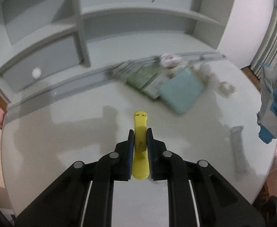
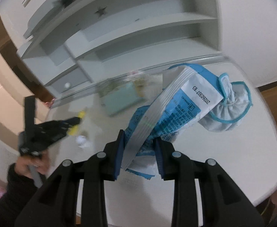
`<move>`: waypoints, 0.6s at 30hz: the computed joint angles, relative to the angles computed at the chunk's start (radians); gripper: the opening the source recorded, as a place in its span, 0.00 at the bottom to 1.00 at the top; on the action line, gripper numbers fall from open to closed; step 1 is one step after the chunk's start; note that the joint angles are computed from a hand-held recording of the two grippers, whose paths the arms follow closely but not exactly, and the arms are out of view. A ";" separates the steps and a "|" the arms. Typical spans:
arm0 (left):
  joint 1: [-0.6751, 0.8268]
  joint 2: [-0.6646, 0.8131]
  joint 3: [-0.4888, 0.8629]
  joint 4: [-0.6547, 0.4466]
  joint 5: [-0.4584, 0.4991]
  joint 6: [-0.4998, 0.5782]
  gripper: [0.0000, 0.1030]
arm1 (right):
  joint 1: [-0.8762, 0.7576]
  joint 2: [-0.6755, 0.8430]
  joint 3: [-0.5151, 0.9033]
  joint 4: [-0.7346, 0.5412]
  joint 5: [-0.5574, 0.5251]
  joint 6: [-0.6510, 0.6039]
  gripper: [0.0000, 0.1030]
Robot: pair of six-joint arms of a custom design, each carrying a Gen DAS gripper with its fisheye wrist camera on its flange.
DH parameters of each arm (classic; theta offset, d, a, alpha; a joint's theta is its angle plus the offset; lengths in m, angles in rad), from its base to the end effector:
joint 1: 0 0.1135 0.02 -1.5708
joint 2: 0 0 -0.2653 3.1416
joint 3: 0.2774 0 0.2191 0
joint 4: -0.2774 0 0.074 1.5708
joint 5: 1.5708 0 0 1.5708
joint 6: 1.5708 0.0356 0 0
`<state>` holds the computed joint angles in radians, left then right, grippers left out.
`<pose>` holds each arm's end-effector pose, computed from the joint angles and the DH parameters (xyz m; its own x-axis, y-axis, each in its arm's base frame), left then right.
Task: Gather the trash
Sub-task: 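Carry the tube and wrapper to the black bin and open both tools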
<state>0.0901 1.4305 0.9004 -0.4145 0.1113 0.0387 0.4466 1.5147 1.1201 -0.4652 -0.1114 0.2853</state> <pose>0.2585 0.0194 0.2328 -0.8073 -0.0343 -0.5891 0.0067 0.9977 -0.0673 0.2635 0.1306 0.2699 -0.7950 -0.0706 -0.6025 -0.2823 0.9221 0.2645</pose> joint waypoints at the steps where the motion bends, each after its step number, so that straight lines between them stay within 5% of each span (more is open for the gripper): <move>1: -0.045 -0.010 0.013 -0.008 -0.012 -0.019 0.12 | -0.051 -0.048 -0.039 -0.007 -0.002 -0.026 0.29; 10: -0.604 0.177 0.269 0.019 -0.121 -0.202 0.12 | -0.801 -0.340 -0.320 -0.053 -0.175 -0.373 0.29; 14: -0.860 0.409 0.543 0.009 -0.149 -0.214 0.12 | -1.193 -0.264 -0.396 0.029 -0.237 -0.566 0.29; 18: -1.034 0.695 0.898 -0.061 -0.099 -0.205 0.12 | -1.475 -0.033 -0.415 0.159 -0.250 -0.704 0.29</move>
